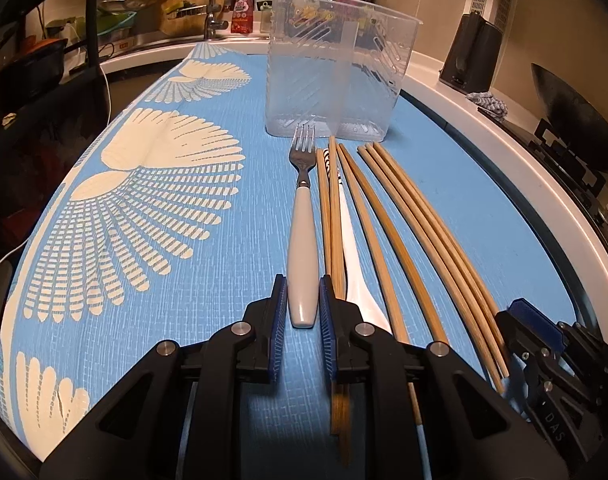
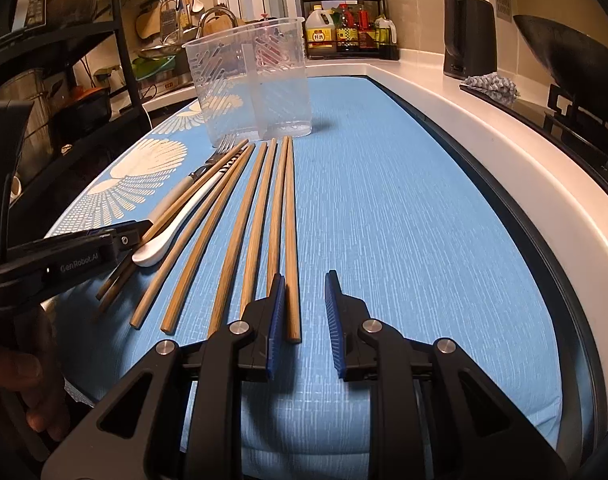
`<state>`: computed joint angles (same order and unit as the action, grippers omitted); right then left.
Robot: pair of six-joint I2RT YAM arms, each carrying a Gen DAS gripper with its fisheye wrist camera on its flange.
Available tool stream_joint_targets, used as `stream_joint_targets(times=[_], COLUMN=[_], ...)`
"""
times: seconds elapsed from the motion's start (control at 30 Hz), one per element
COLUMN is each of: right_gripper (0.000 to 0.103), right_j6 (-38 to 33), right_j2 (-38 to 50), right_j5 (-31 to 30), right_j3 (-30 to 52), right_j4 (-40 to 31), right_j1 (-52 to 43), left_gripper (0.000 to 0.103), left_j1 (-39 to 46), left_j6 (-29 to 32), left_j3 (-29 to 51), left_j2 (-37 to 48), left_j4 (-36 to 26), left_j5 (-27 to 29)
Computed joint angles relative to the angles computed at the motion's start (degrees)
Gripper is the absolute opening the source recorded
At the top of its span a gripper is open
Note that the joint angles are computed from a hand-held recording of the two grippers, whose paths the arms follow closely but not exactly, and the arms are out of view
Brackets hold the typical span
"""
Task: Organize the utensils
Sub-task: 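Lower the left tool over the white-handled fork while the right tool moves over a wooden chopstick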
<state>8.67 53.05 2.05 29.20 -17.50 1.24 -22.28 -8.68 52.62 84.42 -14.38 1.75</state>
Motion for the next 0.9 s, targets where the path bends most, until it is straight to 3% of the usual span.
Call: stream_joint_targets(times=[0.33, 0.57, 0.73, 0.9], right_gripper=[0.027, 0.025, 0.014, 0.011], right_j6=[0.5, 0.0, -0.1, 0.1], right_j2=[0.3, 0.1, -0.7, -2.3], right_j5=[3.7, 3.8, 3.4, 5.3], right_j3=[-0.1, -0.1, 0.0, -0.1], right_j4=[0.2, -0.1, -1.2, -3.2], right_j1=[3.2, 3.0, 2.0, 1.5], left_gripper=[0.017, 0.017, 0.017, 0.017], left_j1=[-2.5, -0.5, 1.6, 5.3], left_j6=[2.6, 3.2, 6.1, 8.8], left_j3=[0.9, -3.3, -7.5, -11.5], left_j2=[1.7, -2.4, -6.9, -11.5], left_j4=[1.3, 2.5, 3.0, 3.2], left_j5=[-5.5, -2.9, -0.4, 3.1])
